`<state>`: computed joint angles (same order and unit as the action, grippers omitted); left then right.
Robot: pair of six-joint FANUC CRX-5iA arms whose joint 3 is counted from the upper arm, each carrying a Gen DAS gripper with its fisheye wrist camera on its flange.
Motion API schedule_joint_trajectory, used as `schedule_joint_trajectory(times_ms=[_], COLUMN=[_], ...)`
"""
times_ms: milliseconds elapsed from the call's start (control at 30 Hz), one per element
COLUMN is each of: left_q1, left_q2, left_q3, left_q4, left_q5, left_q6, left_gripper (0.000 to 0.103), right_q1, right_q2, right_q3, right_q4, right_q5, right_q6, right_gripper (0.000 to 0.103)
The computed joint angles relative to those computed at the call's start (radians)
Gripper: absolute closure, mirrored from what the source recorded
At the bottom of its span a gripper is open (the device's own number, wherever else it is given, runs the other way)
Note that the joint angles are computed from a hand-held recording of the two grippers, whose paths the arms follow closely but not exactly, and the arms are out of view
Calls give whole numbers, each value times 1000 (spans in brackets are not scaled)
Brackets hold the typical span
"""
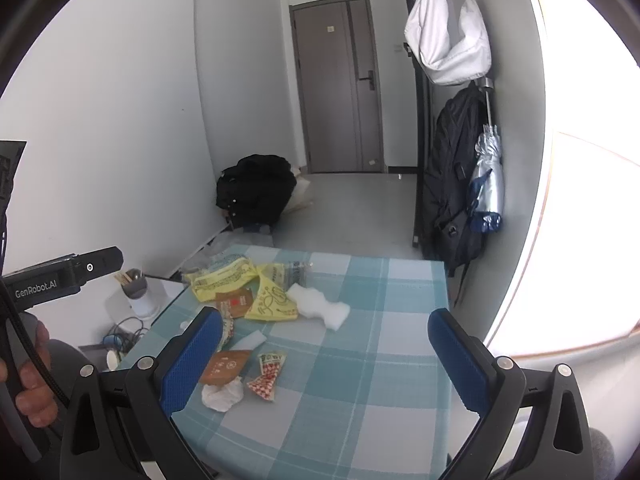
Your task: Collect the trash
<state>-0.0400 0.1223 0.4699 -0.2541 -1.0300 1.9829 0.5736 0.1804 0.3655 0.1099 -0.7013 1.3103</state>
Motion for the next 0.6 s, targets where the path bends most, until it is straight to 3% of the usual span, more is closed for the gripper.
schedule_joint_trajectory(times_ms=[600], left_q1=[9], left_q2=[4], left_q3=[-19], left_q4=[17], left_q5=[9], left_q6=[-11], left_gripper=[1], right_q1=[5], right_q2=[1], right_q3=[-5], right_q4=[-3], right_q5=[-1], right_q6=[17], right_gripper=[0])
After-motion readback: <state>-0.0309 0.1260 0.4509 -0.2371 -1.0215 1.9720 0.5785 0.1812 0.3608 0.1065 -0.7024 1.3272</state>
